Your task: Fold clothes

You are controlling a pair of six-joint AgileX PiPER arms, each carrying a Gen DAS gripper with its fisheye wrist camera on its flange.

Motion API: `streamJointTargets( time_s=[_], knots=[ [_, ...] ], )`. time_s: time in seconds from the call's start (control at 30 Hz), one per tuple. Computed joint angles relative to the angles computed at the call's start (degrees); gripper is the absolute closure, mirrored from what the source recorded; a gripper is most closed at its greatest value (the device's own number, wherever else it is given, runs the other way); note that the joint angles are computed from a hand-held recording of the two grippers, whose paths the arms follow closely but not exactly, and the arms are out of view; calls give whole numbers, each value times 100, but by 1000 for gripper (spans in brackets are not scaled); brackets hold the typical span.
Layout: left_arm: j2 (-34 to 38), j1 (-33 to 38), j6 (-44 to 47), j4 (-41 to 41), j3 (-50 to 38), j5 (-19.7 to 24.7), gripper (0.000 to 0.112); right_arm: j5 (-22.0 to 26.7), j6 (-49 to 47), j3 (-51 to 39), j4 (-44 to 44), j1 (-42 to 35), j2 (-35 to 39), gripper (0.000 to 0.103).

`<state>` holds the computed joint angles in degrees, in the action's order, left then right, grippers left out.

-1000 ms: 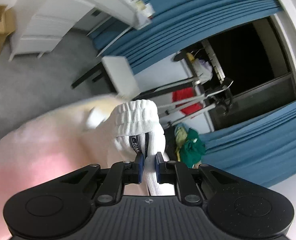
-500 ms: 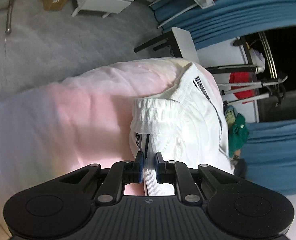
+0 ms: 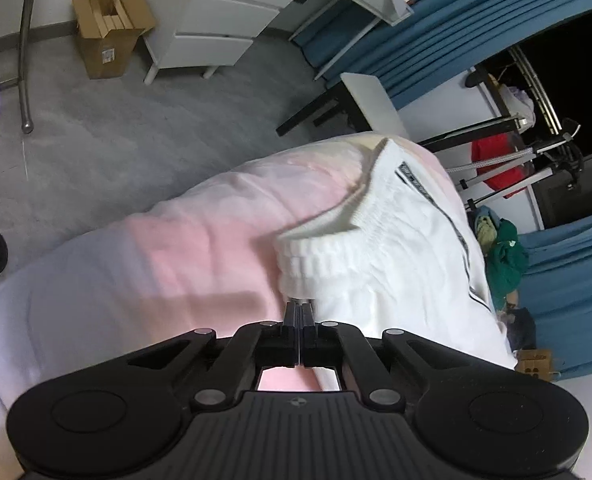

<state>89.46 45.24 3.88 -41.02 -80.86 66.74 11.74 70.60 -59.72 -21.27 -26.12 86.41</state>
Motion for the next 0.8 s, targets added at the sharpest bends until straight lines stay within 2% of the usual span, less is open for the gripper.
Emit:
streamJointTargets(
  time_s=[0.13,0.2,0.3,0.33,0.37,0.4,0.43,0.47,0.53,0.57,0.63,0.67,0.73,0.8],
  knots=[
    [109,190,149,-196,24,176,112,657,-1836,-51,2204,-381,455,95],
    [28,198,329,-206,102,120,112,749,-2195,-98,2487,-404,446,94],
    [-198,106,629,-79,63,73,107,893,-1175,-137,1513,-206,324,88],
    [-286,56,728,1,15,59,99,1107,-707,-258,1042,-97,340,79],
    [-371,4,826,82,-37,45,95,1333,-332,-383,658,8,361,61],
    [-488,-123,933,182,-62,-44,87,1381,-42,-388,325,64,302,50],
    [-599,-254,1034,288,-95,-133,76,1341,233,-331,-13,93,200,33],
    [-700,-389,1131,401,-138,-219,70,1280,486,-255,-346,99,68,26],
    [-912,-759,1243,659,-181,-465,55,1417,1156,-352,-1220,271,-98,26],
    [-1018,-1003,1245,819,-186,-627,52,1496,1350,-408,-1521,362,-181,26],
    [-1204,-1631,1091,1211,-171,-1010,34,1481,1673,-352,-2016,602,-456,25],
    [-1278,-1982,1023,1407,-147,-1223,31,1363,1643,-263,-2077,734,-636,25],
    [-1330,-2905,629,2199,-186,-1655,29,1022,1217,-128,-1846,945,-945,25],
    [-1184,-3815,174,2908,-356,-1882,28,507,127,25,-927,1130,-1140,26]
  ],
)
